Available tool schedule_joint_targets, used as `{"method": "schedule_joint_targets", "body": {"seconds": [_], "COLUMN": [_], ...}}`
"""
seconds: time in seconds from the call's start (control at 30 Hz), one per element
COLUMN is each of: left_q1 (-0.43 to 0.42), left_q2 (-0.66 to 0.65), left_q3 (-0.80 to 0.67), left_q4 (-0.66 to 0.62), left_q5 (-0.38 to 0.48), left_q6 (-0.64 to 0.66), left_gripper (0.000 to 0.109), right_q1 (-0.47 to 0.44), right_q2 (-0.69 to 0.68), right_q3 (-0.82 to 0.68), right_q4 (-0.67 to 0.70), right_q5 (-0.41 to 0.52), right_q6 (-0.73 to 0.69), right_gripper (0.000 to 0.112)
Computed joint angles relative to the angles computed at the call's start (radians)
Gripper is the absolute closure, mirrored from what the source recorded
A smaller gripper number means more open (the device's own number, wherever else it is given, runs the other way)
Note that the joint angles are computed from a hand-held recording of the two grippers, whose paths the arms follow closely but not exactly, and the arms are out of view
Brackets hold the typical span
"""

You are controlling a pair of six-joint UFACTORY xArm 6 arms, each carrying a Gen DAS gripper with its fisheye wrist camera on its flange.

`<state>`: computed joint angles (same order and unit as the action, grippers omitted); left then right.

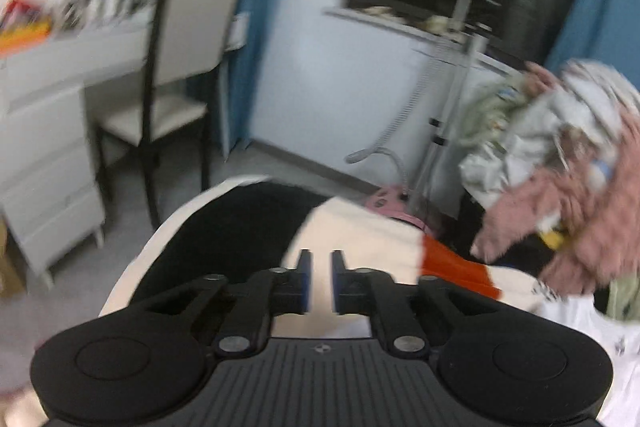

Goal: Fold clothes
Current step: 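Pull the shirt fabric flat with the left gripper and release it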

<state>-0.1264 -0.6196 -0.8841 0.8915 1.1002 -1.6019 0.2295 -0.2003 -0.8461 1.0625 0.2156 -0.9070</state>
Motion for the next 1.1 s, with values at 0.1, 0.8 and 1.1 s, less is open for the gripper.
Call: {"method": "schedule_joint_targets", "body": {"seconds": [0.1, 0.8, 1.1], "left_q1": [0.042, -0.288, -0.522], "left_q2": [-0.181, -0.444, -0.259], "left_q3": [0.151, 0.375, 0.174], "left_q4": [-0.078, -0.169, 0.019], "left_q5": [-0.084, -0.115, 0.374], "left_q6": [-0.032, -0.281, -0.356], "left_gripper": [0.071, 0.042, 0.106], "right_q1": [0.0, -0.027, -0.027], "right_q2": [-0.002, -0.021, -0.031], "right_q3": [0.0, 0.002, 0.001], "right_q4": [0.008, -0.023, 0.005], "right_q5": [0.003, 0.083, 0.088], "right_q6": [-0.008, 0.058, 0.027], "right_gripper": [0.023, 0.023, 0.023]}}
